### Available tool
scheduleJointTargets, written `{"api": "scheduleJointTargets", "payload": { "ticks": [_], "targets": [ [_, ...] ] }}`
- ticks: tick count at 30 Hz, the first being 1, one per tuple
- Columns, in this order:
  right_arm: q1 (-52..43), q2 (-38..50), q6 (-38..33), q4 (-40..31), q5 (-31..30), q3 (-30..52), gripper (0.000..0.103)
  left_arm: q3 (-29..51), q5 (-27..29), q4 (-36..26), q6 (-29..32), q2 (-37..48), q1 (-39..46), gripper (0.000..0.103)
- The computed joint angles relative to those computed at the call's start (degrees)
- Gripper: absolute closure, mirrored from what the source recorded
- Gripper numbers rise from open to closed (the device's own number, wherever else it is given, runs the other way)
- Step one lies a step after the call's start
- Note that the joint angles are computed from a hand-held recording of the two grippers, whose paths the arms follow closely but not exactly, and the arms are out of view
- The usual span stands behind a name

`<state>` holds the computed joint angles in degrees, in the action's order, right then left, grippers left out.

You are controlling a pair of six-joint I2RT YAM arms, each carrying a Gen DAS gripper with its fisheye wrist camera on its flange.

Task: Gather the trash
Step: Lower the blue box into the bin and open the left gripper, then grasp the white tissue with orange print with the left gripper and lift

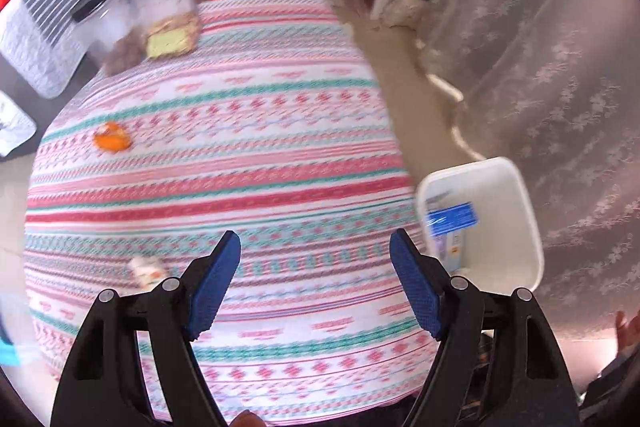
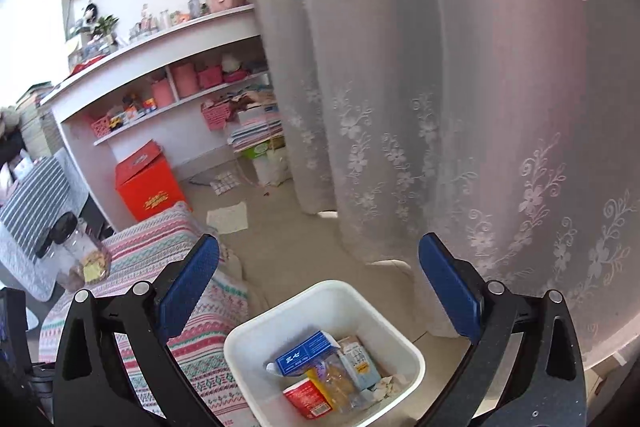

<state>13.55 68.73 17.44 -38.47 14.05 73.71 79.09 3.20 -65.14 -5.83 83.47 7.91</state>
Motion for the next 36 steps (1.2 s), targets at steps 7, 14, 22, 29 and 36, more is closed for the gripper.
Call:
{"api": "scheduleJointTargets", "payload": {
  "ticks": [7,14,22,29,36],
  "targets": [
    [7.46,5.05,-1.41,-4.09,-0.87,4.14,0.007,-6.34,2.29,-2.12,9.07,2.96,23.90,0.028],
    [13.33,9.20,-2.61,-5.23,2.74,6.36,0.007,-10.70,6.98,2.02,5.94,7.43,30.70,0.029],
    [18.21,14.46,-1.80,-6.77,4.29,10.07,0.007,-12.74,8.72,5.21,5.01,9.60,28.42,0.047],
    [26.32,21.90,-3.94,-5.55,1.12,14.38,0.007,-8.62,13.51,4.57,11.40,6.78,37.10,0.063],
    [34.20,39.38,-11.35,-7.74,-6.33,29.40,0.007,8.59,24.49,0.72,16.96,8.46,52.97,0.063]
  ]
}}
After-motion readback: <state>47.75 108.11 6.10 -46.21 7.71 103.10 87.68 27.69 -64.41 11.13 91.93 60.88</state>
